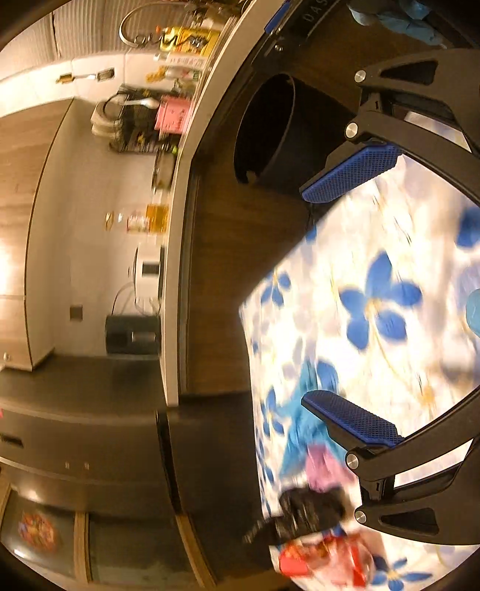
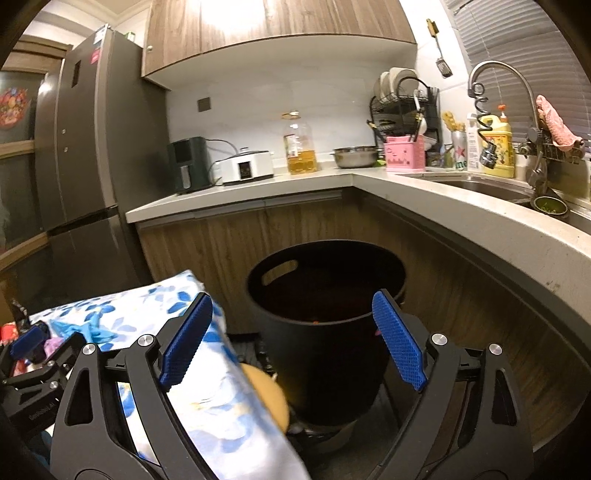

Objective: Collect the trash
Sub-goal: 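Move both open tools back over the remaining trash on the table, then grasp the red-white printed bag with the left tool while the right tool grasps the blue glove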

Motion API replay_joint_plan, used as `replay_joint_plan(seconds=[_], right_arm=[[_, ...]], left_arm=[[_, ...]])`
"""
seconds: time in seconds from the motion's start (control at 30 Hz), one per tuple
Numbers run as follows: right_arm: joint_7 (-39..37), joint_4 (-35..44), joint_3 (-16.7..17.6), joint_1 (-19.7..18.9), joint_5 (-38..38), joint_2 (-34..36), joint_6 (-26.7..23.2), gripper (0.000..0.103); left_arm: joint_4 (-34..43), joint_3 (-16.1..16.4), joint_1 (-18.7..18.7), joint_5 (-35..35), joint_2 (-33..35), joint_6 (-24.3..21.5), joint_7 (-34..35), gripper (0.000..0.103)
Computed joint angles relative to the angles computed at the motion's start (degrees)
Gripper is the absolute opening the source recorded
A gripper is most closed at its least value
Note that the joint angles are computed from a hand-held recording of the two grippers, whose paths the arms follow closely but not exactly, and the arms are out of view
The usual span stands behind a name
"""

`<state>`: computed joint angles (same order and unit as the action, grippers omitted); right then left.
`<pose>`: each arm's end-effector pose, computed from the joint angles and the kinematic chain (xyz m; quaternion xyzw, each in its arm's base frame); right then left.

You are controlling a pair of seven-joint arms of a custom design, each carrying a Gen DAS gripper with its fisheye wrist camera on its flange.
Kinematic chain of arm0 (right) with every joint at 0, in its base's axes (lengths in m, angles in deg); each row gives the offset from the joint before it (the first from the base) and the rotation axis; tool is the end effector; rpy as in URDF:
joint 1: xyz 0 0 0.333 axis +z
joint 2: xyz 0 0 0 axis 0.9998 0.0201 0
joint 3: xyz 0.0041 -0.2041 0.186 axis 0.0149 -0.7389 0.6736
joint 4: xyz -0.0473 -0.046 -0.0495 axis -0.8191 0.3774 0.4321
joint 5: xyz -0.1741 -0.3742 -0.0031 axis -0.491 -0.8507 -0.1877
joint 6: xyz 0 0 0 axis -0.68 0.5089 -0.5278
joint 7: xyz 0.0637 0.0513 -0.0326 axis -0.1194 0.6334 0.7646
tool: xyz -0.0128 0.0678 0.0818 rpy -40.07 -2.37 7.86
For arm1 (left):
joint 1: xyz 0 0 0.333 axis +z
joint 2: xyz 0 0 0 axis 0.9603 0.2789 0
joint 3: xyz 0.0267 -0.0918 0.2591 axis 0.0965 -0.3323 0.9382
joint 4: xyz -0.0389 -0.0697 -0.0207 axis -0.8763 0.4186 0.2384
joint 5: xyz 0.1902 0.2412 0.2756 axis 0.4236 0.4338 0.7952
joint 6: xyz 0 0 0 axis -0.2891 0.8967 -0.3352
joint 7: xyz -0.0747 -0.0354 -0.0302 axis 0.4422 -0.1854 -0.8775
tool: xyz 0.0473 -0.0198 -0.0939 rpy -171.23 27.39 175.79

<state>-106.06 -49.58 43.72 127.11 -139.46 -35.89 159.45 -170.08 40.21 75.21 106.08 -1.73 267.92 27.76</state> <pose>0.4825 0.3928 0.3719 -0.3441 0.7350 -0.4945 0.3112 0.5826 -0.1185 0.3499 -0.4320 0.7062 -0.4906 0.2720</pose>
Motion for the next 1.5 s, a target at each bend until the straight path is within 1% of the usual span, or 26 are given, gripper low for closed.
replay_joint_plan(seconds=[0.1, 0.27, 0.43, 0.7, 0.9, 0.97, 1.03, 1.13, 1.23, 1.27, 1.3, 1.33, 1.37, 1.4, 1.43, 1.5], right_arm=[[-0.59, 3.35, 0.03, 0.79, -1.03, 2.87, 0.70, 0.087], [-1.34, 9.02, -1.35, 3.14, -2.88, 7.65, 3.02, 0.087], [-3.03, 14.94, -3.55, 5.68, -3.66, 12.30, 5.65, 0.087], [-6.62, 23.64, -7.18, 8.93, -2.82, 18.82, 9.76, 0.087], [-9.22, 30.30, -9.84, 10.69, -1.31, 23.81, 13.33, 0.087], [-10.01, 32.45, -10.75, 11.16, -0.69, 25.35, 15.02, 0.087], [-11.37, 34.78, -11.71, 11.67, 0.12, 26.95, 16.30, 0.087], [-13.11, 38.04, -13.27, 12.59, 1.03, 29.22, 17.89, 0.087], [-14.61, 41.18, -14.85, 13.35, 1.90, 31.42, 19.35, 0.087], [-15.22, 42.56, -15.27, 13.44, 2.39, 32.34, 19.81, 0.087], [-15.64, 43.56, -15.74, 13.54, 2.87, 33.02, 20.35, 0.087], [-16.42, 45.27, -16.11, 13.52, 3.57, 34.19, 20.81, 0.087], [-17.04, 46.32, -16.60, 13.60, 4.21, 34.93, 21.27, 0.087], [-17.89, 47.74, -17.00, 13.60, 4.98, 35.95, 21.65, 0.087], [-19.08, 49.73, -17.31, 13.46, 5.99, 37.39, 22.07, 0.087], [-21.05, 52.82, -18.10, 13.32, 8.04, 39.63, 22.96, 0.087]], left_arm=[[-1.61, 1.28, 0.25, -2.96, -0.83, 0.15, 2.27, 0.097], [-3.59, 3.11, 1.34, -8.19, -1.40, 0.26, 6.75, 0.097], [-3.73, 3.91, 3.56, -11.10, -0.97, -0.48, 7.01, 0.097], [-3.95, 5.91, 3.82, -19.65, -0.37, -0.97, 12.09, 0.097], [-2.04, 7.37, 3.73, -25.42, 1.32, -1.59, 15.63, 0.097], [-0.38, 7.56, 4.22, -26.29, 2.90, -0.95, 15.66, 0.097], [2.22, 7.45, 4.74, -26.38, 4.58, -2.31, 14.72, 0.097], [6.67, 5.15, 8.45, -20.70, 6.67, -6.25, 7.78, 0.097], [9.71, 6.15, 7.49, -20.55, 8.29, -9.51, 5.91, 0.097], [10.71, 5.88, 7.85, -19.65, 8.79, -10.75, 4.97, 0.097], [12.15, 4.98, 8.79, -18.26, 9.46, -12.92, 3.48, 0.096], [13.35, 3.59, 10.26, -16.40, 10.02, -14.77, 1.85, 0.092], [14.64, 1.37, 12.49, -14.08, 10.59, -17.02, 0.05, 0.091], [16.14, -2.29, 15.90, -11.62, 11.31, -20.41, -1.79, 0.087], [16.46, -4.50, 17.93, -10.53, 11.55, -21.90, -2.53, 0.078], [17.21, -9.35, 22.29, -9.47, 12.45, -24.69, -2.54, 0.070]])
